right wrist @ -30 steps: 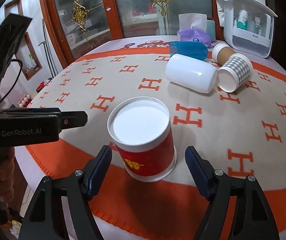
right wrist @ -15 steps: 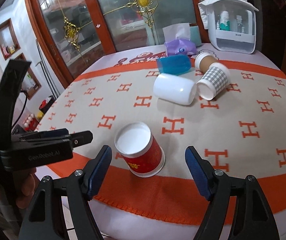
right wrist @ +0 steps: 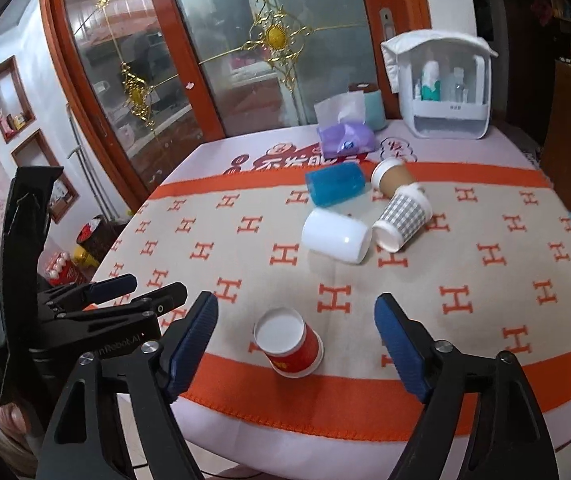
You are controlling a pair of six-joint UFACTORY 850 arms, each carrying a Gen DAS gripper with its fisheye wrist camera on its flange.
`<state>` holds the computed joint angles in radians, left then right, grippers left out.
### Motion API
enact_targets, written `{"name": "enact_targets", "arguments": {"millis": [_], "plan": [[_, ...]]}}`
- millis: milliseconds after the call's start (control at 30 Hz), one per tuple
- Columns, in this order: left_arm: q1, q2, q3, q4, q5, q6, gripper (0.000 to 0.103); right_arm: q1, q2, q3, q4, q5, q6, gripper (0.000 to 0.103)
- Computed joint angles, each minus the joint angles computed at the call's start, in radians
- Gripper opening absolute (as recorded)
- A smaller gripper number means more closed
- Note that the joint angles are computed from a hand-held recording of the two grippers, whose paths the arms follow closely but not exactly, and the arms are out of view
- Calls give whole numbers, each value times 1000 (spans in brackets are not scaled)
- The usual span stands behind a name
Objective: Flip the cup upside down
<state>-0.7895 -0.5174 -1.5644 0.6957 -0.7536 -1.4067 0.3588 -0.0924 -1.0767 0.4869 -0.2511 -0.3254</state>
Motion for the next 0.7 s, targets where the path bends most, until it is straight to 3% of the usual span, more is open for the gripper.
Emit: {"name": "enact_targets", "arguments": {"millis": [200, 400, 700], "plan": [[-15, -1, -56, 10, -56, 23, 67, 6, 26, -60, -69, -74, 114, 85], [-31, -8, -95, 18, -85, 36, 67, 16, 44, -80, -185, -92, 238, 85], [-36, -10, -113, 23, -101, 38, 67, 5, 33, -87, -223, -109, 294, 86]]}}
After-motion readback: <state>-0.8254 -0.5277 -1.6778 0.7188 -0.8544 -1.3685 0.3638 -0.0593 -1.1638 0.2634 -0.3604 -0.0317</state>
